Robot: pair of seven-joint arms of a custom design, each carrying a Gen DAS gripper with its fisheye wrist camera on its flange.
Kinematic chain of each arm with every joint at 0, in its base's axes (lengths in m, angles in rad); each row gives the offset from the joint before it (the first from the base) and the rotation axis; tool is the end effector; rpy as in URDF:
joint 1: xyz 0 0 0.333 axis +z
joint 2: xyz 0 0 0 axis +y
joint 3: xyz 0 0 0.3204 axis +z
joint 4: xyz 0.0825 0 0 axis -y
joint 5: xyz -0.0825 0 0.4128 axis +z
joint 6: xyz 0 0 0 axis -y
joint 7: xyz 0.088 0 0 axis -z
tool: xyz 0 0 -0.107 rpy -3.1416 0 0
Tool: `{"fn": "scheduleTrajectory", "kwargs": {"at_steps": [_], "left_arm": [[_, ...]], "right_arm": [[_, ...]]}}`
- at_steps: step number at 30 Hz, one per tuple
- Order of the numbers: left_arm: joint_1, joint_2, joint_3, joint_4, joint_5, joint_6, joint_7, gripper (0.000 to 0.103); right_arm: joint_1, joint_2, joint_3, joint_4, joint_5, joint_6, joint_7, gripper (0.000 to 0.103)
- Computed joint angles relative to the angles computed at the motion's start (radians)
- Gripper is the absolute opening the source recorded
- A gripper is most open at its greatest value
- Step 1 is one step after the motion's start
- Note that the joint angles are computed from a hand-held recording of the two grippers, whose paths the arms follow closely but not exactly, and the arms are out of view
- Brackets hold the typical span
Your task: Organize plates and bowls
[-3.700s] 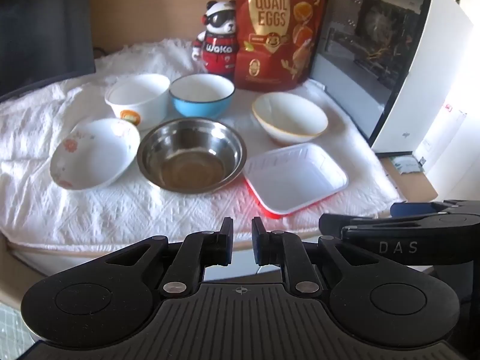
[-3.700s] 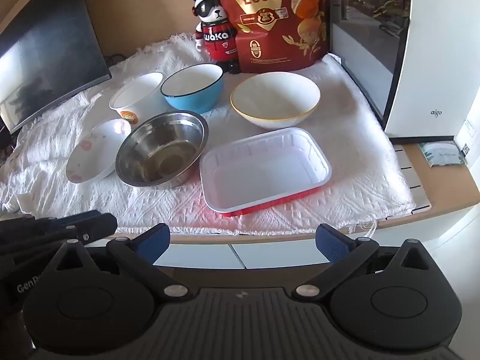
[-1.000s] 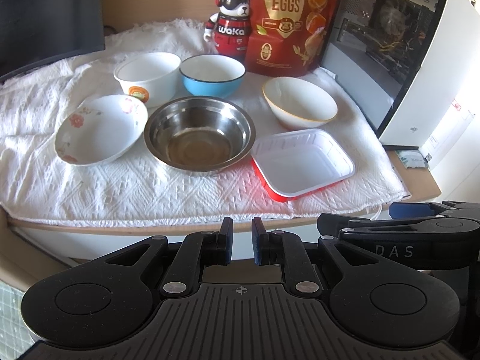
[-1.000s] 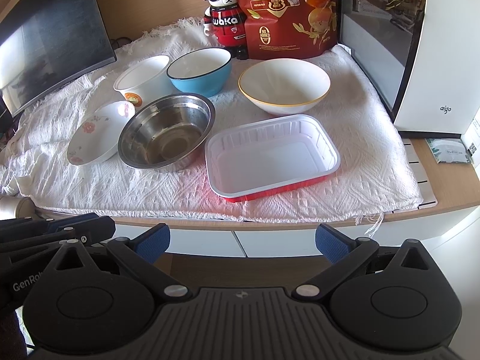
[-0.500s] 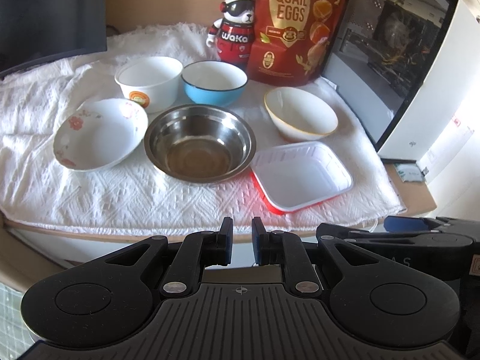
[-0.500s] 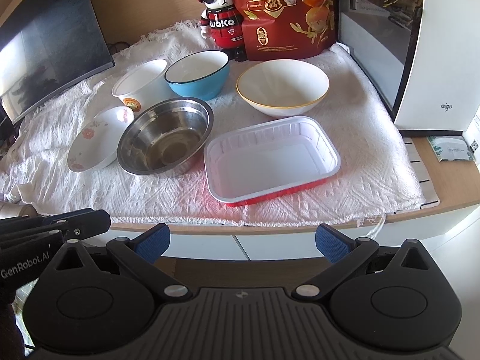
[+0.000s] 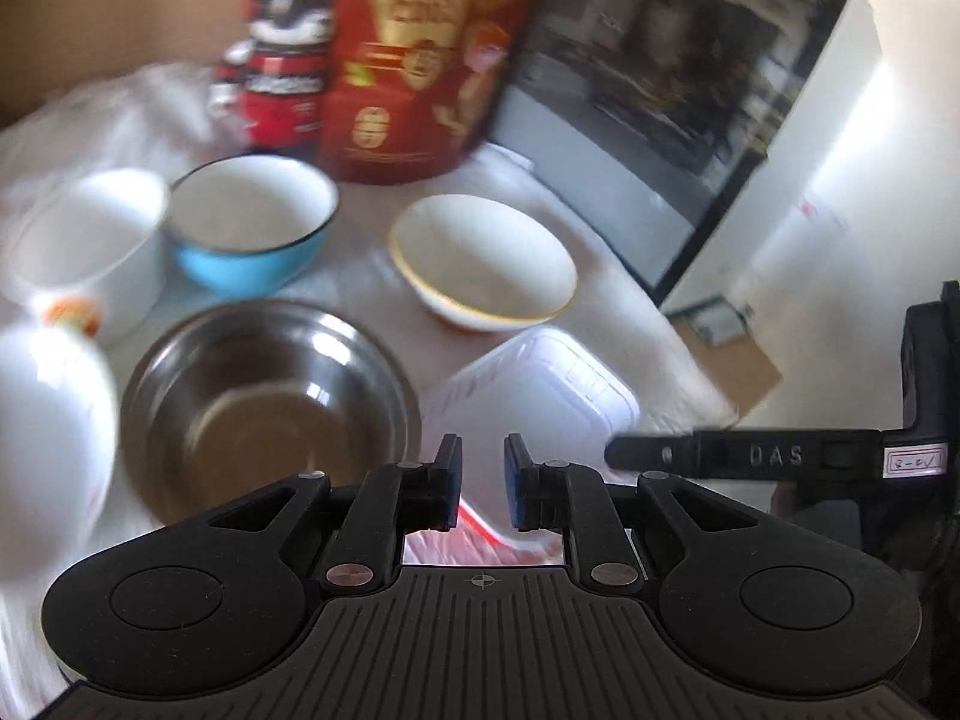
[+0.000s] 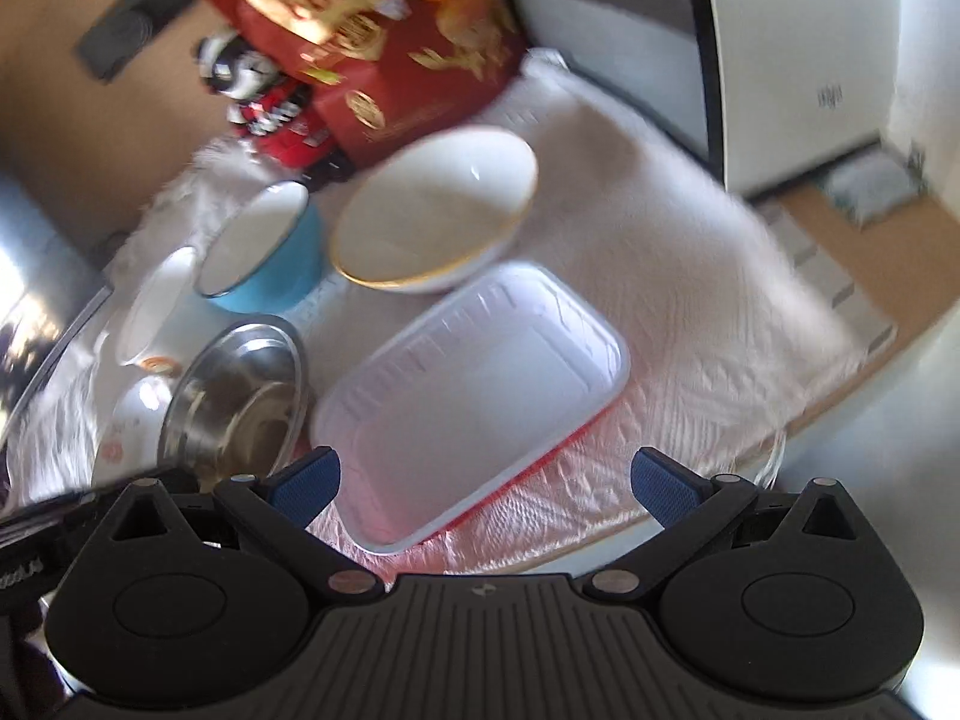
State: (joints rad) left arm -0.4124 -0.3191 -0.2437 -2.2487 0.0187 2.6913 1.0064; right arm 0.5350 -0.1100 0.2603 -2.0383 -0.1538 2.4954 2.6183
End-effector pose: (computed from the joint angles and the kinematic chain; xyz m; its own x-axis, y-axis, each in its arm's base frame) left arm 0.4148 -0.3352 0.5733 -0.2197 -0.9329 0.2853 -0.7809 -0.0071 -0.6246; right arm 0.4121 0.4290 0.5480 -0.0572 -0.9288 -0.3663 -0.8867 0.2159 -0.4089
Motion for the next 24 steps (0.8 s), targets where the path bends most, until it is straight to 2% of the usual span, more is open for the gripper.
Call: {"fn": "scheduleTrajectory", "kwargs": {"at_steps": [1, 4, 7, 9, 11, 13, 16, 19, 20, 22, 24], "left_arm": [[-0.026, 0.036, 0.038, 0.028, -0.040, -0.002, 0.083, 0.017], [-0.050, 0.124, 0.087, 0.115, -0.147, -0.060, 0.305, 0.017], [-0.030, 0.240, 0.088, 0.242, -0.224, -0.150, 0.458, 0.017], [-0.005, 0.303, 0.071, 0.312, -0.242, -0.203, 0.517, 0.017], [0.017, 0.358, 0.046, 0.372, -0.200, -0.234, 0.529, 0.017], [0.034, 0.402, 0.022, 0.418, -0.140, -0.262, 0.512, 0.017], [0.052, 0.471, -0.006, 0.499, -0.048, -0.338, 0.434, 0.017], [0.067, 0.527, -0.029, 0.565, -0.039, -0.405, 0.411, 0.020], [0.065, 0.544, -0.032, 0.584, -0.027, -0.426, 0.391, 0.020], [0.077, 0.562, -0.048, 0.604, -0.082, -0.443, 0.369, 0.020], [0.089, 0.577, -0.067, 0.611, -0.163, -0.427, 0.347, 0.021]], "right_arm": [[-0.002, 0.013, 0.002, 0.015, -0.005, -0.030, 0.022, 0.103], [0.003, 0.042, 0.008, 0.059, -0.070, -0.113, 0.103, 0.103], [0.012, 0.042, -0.002, 0.056, -0.080, -0.112, 0.127, 0.102], [0.013, 0.042, -0.006, 0.051, -0.103, -0.101, 0.140, 0.095], [0.008, 0.048, -0.012, 0.044, -0.130, -0.075, 0.158, 0.091], [0.001, 0.051, -0.025, 0.025, -0.114, -0.024, 0.148, 0.081], [-0.007, 0.067, -0.050, 0.000, 0.020, 0.075, 0.046, 0.075], [-0.010, 0.062, -0.072, -0.044, 0.263, 0.196, -0.124, 0.075], [-0.015, 0.062, -0.075, -0.047, 0.303, 0.206, -0.153, 0.075], [-0.028, 0.063, -0.082, -0.043, 0.342, 0.202, -0.206, 0.075], [-0.043, 0.063, -0.088, -0.042, 0.337, 0.200, -0.238, 0.075]]}}
